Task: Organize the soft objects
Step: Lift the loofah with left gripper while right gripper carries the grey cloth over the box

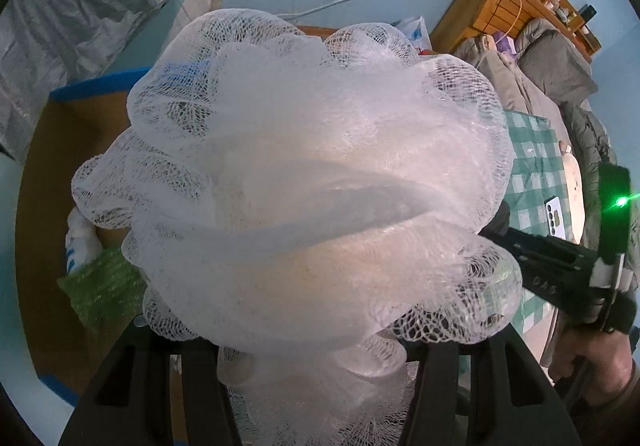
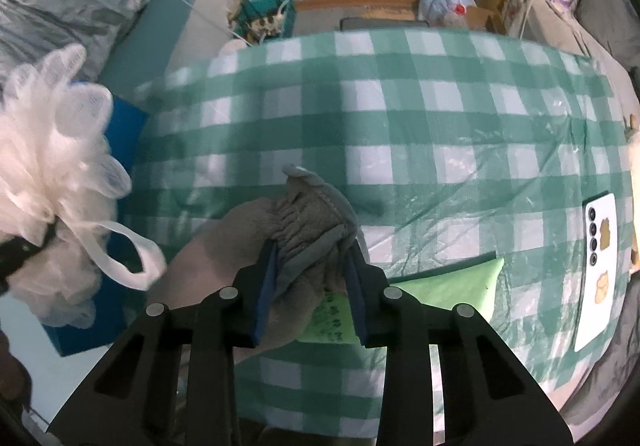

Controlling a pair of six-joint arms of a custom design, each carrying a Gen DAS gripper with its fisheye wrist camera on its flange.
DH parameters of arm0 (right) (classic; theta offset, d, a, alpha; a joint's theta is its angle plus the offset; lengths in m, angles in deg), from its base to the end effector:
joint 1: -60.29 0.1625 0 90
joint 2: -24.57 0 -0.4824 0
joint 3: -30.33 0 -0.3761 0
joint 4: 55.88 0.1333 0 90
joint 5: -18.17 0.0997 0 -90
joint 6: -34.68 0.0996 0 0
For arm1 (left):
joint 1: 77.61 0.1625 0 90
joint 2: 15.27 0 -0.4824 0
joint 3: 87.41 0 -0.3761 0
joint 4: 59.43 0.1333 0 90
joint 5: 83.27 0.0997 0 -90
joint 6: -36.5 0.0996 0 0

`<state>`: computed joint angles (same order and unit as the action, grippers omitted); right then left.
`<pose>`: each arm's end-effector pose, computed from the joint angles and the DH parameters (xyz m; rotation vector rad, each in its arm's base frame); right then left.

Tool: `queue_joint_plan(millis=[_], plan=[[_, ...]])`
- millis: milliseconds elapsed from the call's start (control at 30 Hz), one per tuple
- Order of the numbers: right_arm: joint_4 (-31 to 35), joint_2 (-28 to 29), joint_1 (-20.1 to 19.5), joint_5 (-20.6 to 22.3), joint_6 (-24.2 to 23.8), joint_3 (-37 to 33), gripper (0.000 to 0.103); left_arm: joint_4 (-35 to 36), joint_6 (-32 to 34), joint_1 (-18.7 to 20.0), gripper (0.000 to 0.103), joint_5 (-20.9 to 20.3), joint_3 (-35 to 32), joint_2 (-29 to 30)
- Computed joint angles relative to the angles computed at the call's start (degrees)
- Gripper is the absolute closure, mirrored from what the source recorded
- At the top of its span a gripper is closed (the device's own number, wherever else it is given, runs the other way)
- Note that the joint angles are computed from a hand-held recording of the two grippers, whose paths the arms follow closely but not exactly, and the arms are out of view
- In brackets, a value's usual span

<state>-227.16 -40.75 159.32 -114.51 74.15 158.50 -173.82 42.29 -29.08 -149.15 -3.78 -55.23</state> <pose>0.1420 -0.4744 0.2282 -0.8035 -2.3541 0.7655 -0.3371 -0.6442 0.0939 1.1417 2.3713 0.2531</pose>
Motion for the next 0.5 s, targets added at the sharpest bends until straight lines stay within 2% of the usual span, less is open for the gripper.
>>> queue_joint_plan(millis=[233, 500], plan=[[-0.4, 0.0, 3.8, -3.1, -2.2, -1.0, 0.072, -1.4, 0.3, -0.4, 0.048, -0.4, 1.8, -2.0], [-2.7, 0.7, 7.0, -5.5, -6.9, -2.3, 0.076, -1.8, 0.0, -0.4, 0.048, -0.8, 3.0, -4.5]])
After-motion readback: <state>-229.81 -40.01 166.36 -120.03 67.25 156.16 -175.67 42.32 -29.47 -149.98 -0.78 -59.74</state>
